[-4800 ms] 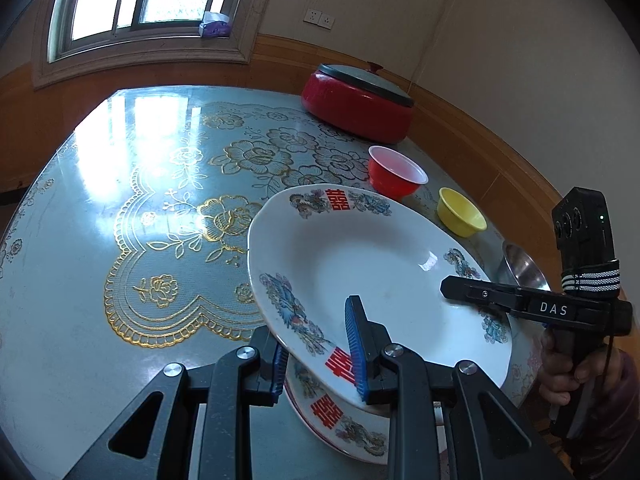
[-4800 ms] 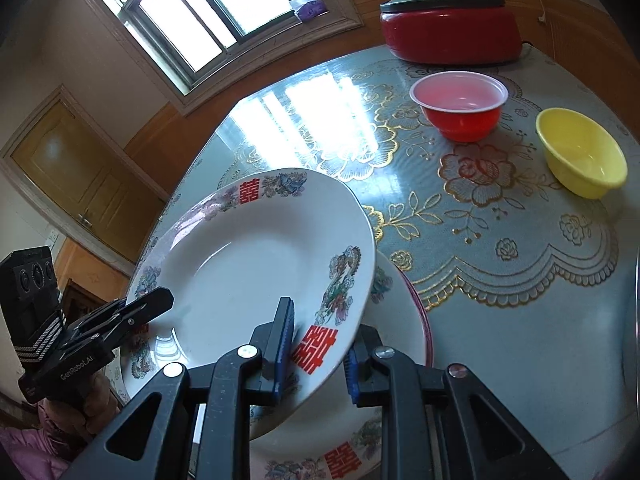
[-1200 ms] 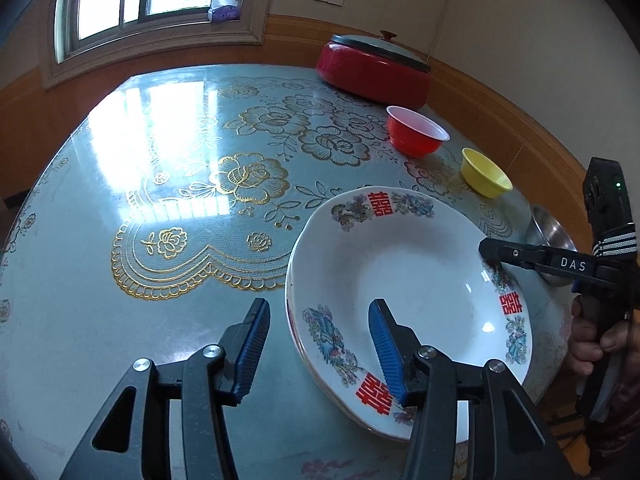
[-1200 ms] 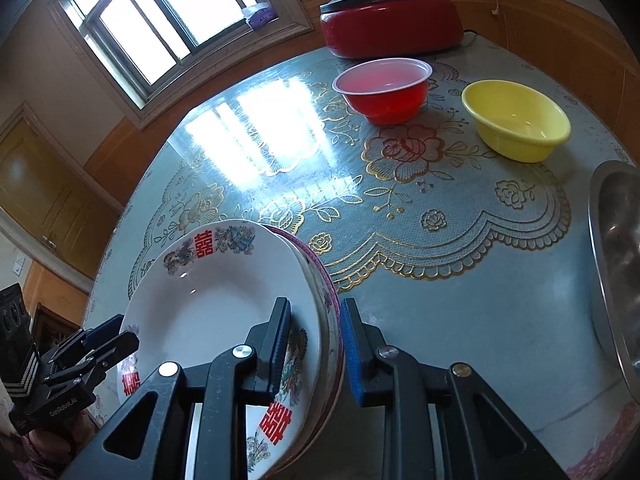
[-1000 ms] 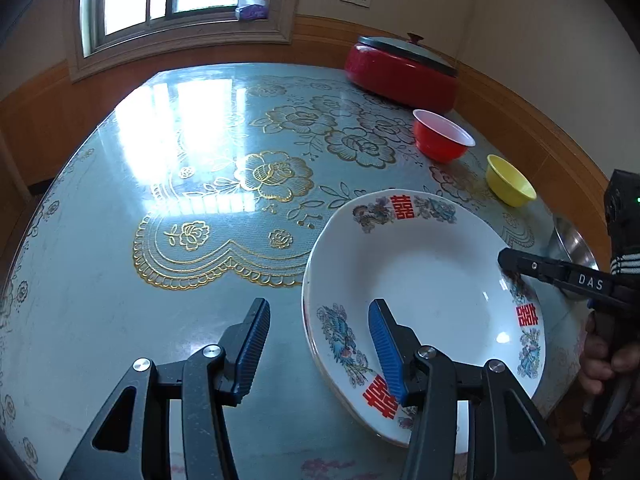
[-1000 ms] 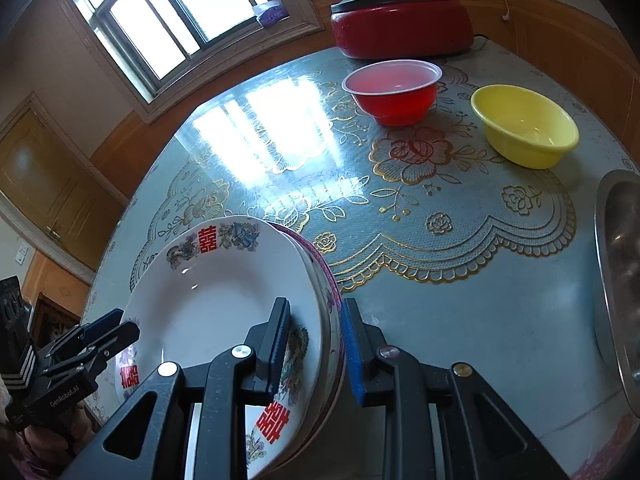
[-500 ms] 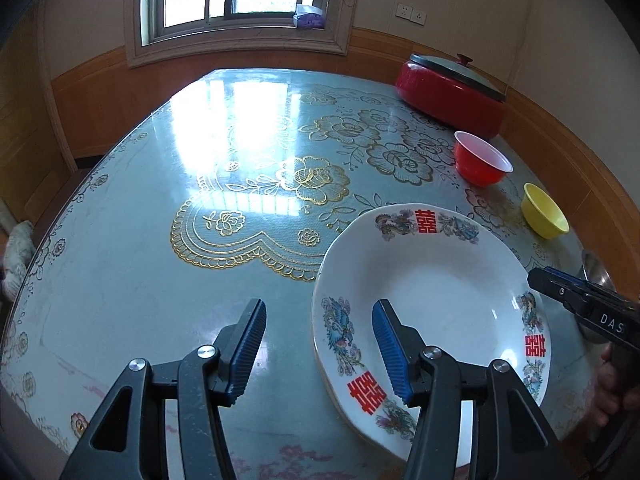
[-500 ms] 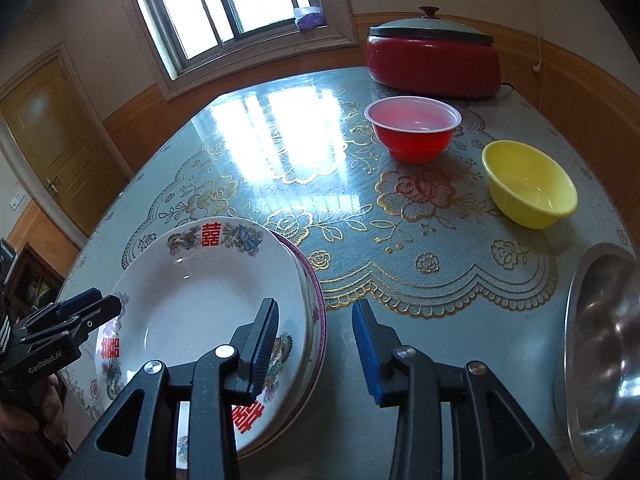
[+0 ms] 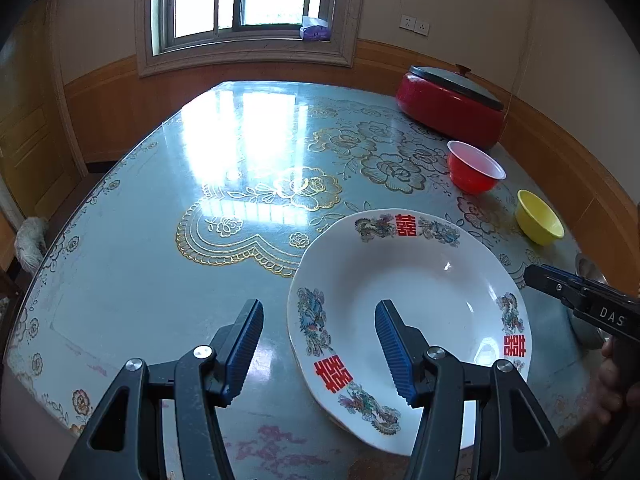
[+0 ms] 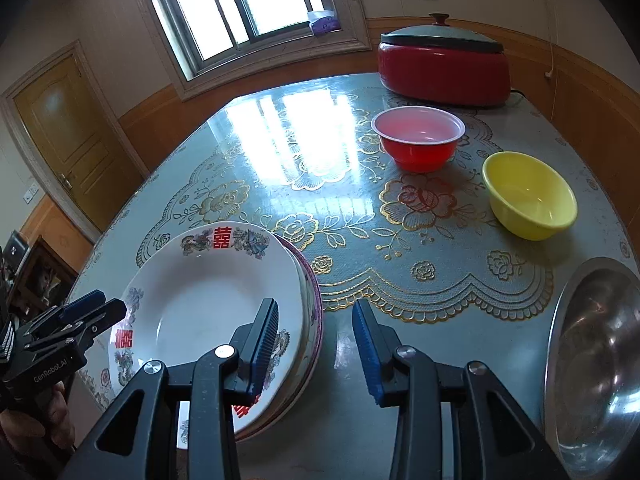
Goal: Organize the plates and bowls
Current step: 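Move the left gripper toward the rim of the steel bowl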
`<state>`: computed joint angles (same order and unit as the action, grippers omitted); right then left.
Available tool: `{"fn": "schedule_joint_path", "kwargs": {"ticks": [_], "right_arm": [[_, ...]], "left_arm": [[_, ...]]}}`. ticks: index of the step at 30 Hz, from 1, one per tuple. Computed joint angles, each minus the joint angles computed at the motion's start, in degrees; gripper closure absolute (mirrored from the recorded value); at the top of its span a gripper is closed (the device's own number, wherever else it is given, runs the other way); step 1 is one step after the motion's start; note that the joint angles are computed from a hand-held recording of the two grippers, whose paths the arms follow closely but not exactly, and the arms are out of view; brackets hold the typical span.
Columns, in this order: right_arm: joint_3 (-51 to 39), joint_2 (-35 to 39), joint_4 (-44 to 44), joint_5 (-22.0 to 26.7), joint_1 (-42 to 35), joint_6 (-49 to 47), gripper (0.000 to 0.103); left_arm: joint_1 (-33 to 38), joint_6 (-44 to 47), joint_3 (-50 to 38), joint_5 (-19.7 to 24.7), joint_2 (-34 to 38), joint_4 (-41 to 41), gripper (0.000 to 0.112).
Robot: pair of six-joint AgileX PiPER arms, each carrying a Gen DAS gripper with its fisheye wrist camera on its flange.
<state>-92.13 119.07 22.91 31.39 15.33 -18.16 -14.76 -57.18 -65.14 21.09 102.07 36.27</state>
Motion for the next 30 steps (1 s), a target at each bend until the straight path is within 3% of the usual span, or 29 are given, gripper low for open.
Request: {"fn": "schedule_joint_path", "kwargs": {"ticks": [7,11,23,30], "right_arm": [[4.3,-3.3,-8.4,-2.8,2.6,10.5,0.065],[8.5,-6.5,-12.7,-5.4,3.1,17.8,0.065],[22.1,-18.8,-42.8,-9.4,3.0,54.8,0.065],[29.3,-25.3,-52.8,-9.1,0.3,69.8,0.065]], "left_arm": [[2.4,12.3,1.5,-3.6,-1.2,-9.5,0.053],[3.3,23.8,1.0,-4.6,-1.0,-18.2,0.053],[3.4,62.9,0.5,-7.1,0.3,-50.1,0.053],[1.8,82.2,-1.2,-6.6,1.4,-65.4,0.053]]}}
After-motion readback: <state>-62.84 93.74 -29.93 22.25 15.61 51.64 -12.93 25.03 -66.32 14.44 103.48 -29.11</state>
